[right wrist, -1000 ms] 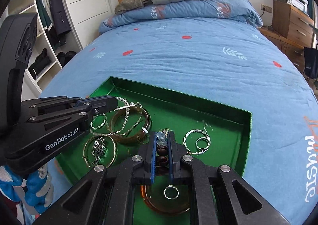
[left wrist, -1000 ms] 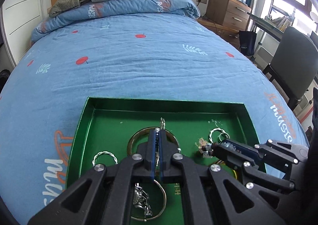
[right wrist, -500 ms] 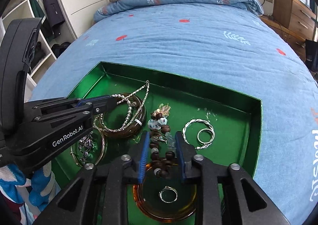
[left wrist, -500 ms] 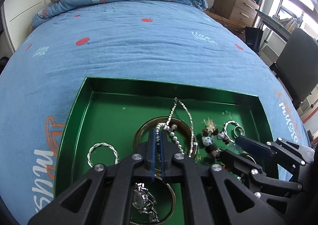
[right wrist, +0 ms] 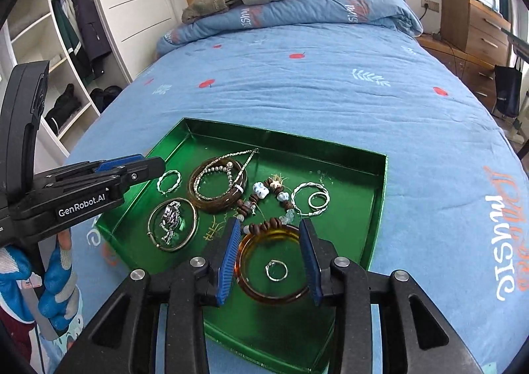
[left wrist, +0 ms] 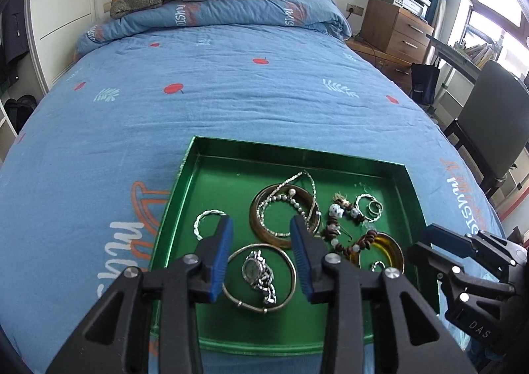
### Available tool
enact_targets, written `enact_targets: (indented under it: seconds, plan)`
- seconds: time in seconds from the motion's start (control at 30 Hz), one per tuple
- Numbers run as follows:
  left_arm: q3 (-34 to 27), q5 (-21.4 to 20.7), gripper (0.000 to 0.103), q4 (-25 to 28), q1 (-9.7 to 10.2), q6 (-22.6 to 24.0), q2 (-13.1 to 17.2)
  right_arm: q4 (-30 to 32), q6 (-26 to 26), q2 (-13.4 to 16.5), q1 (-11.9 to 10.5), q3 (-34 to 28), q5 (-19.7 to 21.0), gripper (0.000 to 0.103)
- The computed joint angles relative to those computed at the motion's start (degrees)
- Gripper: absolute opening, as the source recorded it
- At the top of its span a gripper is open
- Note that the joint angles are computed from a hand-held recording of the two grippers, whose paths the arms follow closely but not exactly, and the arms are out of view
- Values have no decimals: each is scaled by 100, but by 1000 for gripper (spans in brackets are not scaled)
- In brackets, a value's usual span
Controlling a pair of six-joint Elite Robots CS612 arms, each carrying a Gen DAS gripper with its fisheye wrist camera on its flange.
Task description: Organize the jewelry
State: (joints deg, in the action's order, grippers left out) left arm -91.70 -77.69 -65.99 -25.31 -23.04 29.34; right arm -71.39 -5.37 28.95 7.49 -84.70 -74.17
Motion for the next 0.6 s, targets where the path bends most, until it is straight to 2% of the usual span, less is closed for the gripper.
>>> enact_targets:
  seconds: [0.2, 0.37, 0.6]
  plan:
    - [-660, 555, 39, 405, -231, -118, 62, 173, -46, 104, 8, -559, -22, 41]
    - [-1222, 1266, 41, 924, -542, -250, 131, 349, -131, 207, 47, -1083, -115, 46]
    - [-1901, 1954, 47, 1552, -951, -474, 208, 724, -280, 321, 60, -1863, -158, 50]
